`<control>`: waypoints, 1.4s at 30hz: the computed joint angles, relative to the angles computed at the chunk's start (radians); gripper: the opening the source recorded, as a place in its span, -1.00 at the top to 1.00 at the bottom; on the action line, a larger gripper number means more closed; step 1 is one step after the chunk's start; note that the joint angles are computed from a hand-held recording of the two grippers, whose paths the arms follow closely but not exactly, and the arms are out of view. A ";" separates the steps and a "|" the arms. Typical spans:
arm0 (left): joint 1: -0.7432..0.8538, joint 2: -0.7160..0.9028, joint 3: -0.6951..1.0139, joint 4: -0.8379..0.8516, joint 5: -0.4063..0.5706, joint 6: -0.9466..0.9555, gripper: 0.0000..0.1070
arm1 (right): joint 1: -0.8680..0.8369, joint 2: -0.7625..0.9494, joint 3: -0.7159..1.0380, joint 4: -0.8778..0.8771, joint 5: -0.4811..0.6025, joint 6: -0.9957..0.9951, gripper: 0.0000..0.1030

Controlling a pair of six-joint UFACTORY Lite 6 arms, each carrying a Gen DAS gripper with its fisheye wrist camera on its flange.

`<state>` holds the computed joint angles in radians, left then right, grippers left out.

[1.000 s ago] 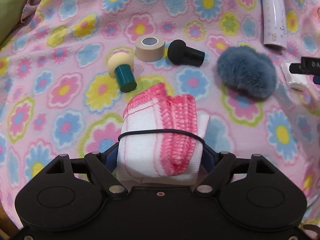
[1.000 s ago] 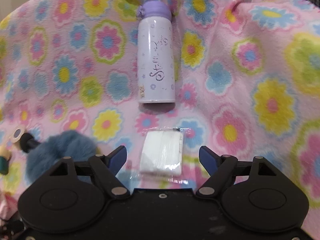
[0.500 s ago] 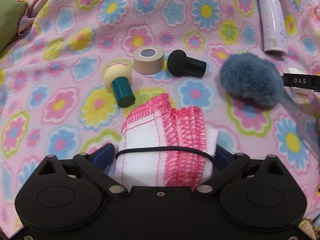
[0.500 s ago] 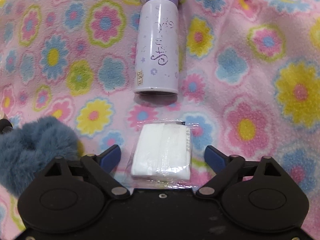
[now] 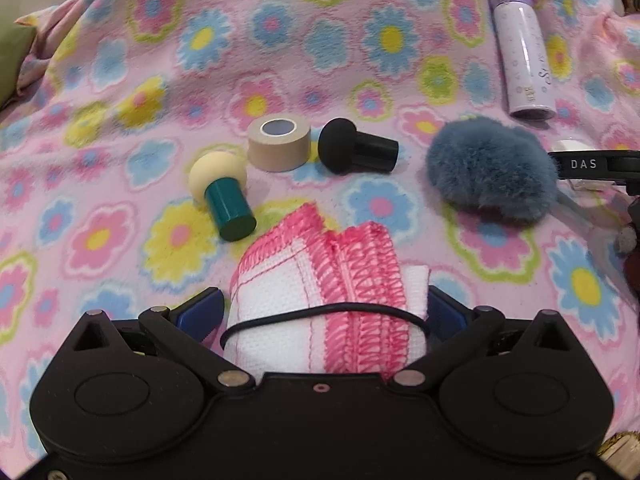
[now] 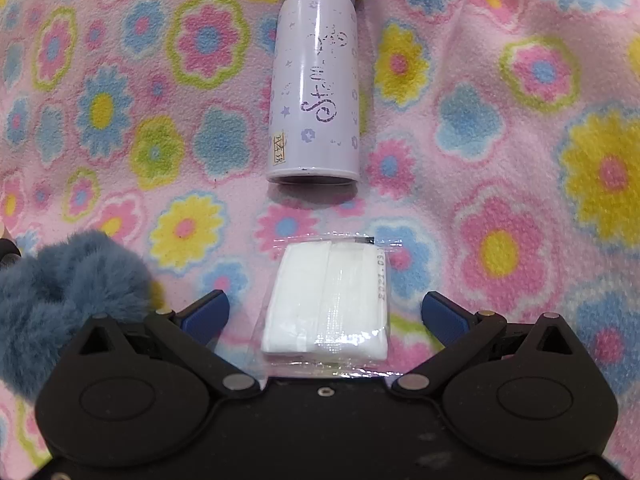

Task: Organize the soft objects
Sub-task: 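Lower the right tool over the white tissue packet and close on it, then carry the towel bundle and tissue packet over the woven basket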

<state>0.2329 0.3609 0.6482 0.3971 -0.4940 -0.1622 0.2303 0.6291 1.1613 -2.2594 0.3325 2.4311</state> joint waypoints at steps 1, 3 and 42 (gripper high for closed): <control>0.003 0.002 -0.016 -0.012 -0.034 0.025 -0.88 | 0.000 0.000 -0.001 -0.005 0.000 0.006 -1.00; 0.010 0.008 -0.047 -0.030 -0.101 0.059 -0.88 | -0.001 0.001 0.000 -0.010 -0.001 0.011 -1.00; 0.022 -0.114 -0.066 0.125 0.058 -0.105 -0.37 | -0.027 -0.109 -0.184 -0.231 0.152 0.366 0.03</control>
<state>0.2550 0.2468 0.5823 0.5218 -0.4357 -0.2673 0.2035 0.5199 0.9769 -2.4905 0.4849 2.7968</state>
